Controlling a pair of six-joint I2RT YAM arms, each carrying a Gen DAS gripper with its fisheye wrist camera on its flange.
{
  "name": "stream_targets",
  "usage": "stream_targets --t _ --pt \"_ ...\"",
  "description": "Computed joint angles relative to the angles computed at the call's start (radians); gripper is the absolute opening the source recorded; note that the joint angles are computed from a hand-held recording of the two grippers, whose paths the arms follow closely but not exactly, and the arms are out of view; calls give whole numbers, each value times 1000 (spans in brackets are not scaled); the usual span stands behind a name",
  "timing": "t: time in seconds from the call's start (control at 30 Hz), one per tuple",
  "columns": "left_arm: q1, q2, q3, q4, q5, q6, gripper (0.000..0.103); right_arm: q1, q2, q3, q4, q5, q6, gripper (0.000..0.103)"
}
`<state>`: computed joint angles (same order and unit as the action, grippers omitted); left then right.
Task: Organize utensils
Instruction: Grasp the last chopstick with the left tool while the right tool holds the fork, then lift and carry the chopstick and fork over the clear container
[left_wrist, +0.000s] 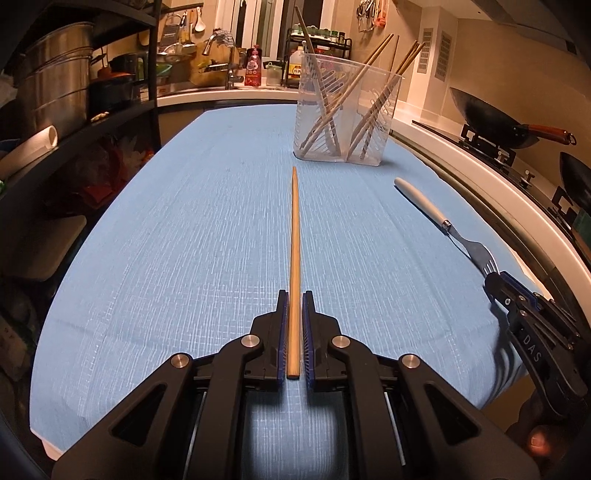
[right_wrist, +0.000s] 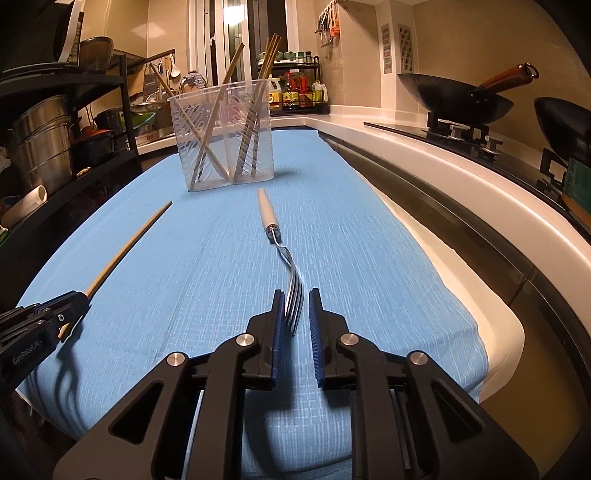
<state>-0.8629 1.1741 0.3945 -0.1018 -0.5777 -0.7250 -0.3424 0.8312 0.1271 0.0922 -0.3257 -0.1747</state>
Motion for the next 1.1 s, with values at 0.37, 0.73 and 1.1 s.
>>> stream_targets --t 0.37,0.73,1.1 --pt "-28 24 3 3 -56 -9 8 -56 44 9 32 -35 -10 6" --pt "-34 41 14 -1 -71 -5 8 -42 43 5 45 -5 -6 4" --pt "-66 -4 18 -37 -147 2 6 -53 -55 81 -96 7 -27 1"
